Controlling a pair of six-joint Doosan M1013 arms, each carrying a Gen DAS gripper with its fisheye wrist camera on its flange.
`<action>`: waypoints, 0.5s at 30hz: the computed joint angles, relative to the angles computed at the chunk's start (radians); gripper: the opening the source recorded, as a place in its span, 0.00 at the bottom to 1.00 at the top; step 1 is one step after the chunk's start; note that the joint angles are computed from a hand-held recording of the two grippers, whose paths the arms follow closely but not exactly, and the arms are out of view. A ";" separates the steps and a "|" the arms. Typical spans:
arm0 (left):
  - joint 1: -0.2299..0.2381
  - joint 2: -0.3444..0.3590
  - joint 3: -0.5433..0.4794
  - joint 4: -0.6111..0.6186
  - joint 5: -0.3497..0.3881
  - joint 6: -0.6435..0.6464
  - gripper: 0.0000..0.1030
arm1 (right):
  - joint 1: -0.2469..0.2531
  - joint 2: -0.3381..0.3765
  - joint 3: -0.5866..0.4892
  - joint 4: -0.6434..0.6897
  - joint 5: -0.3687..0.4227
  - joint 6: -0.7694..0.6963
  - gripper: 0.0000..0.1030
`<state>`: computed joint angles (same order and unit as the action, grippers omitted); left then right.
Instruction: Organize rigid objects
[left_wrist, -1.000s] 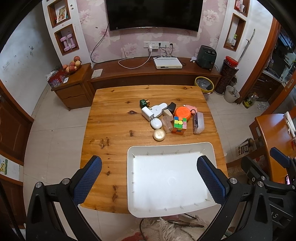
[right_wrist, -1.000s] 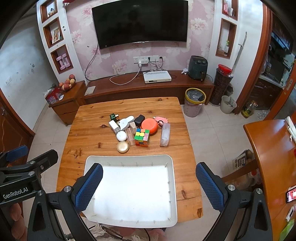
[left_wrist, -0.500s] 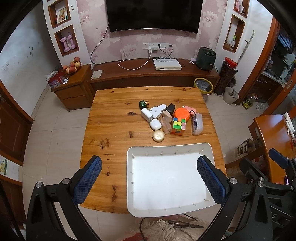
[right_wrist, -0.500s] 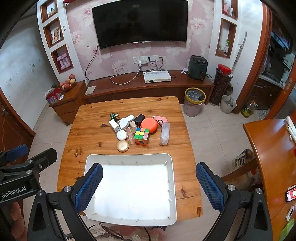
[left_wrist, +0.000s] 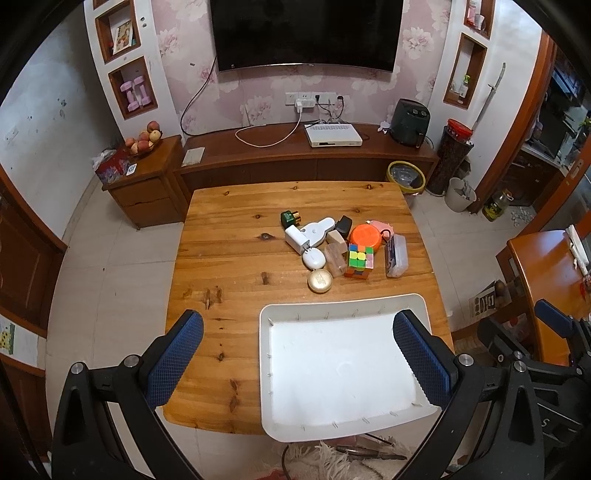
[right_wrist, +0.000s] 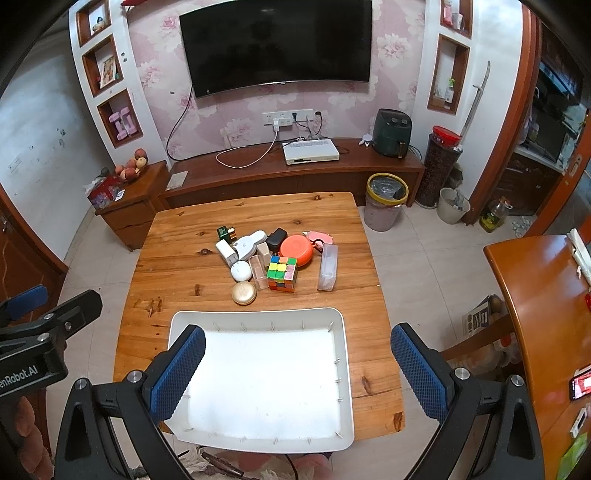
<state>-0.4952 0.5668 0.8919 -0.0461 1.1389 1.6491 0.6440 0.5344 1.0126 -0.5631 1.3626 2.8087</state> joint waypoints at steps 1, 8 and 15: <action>0.000 0.004 -0.008 -0.002 0.003 0.005 0.99 | 0.001 0.002 -0.002 -0.001 0.003 0.004 0.98; 0.030 0.054 -0.091 -0.055 0.047 0.074 0.99 | -0.024 0.016 -0.036 0.021 0.029 0.003 0.98; 0.045 0.104 -0.150 -0.072 0.067 0.125 0.99 | -0.036 0.058 -0.093 0.040 0.087 0.021 0.98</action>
<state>-0.4506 0.6707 0.7422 -0.1177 1.2061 1.7741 0.6080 0.5928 0.9193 -0.5233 1.4498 2.8302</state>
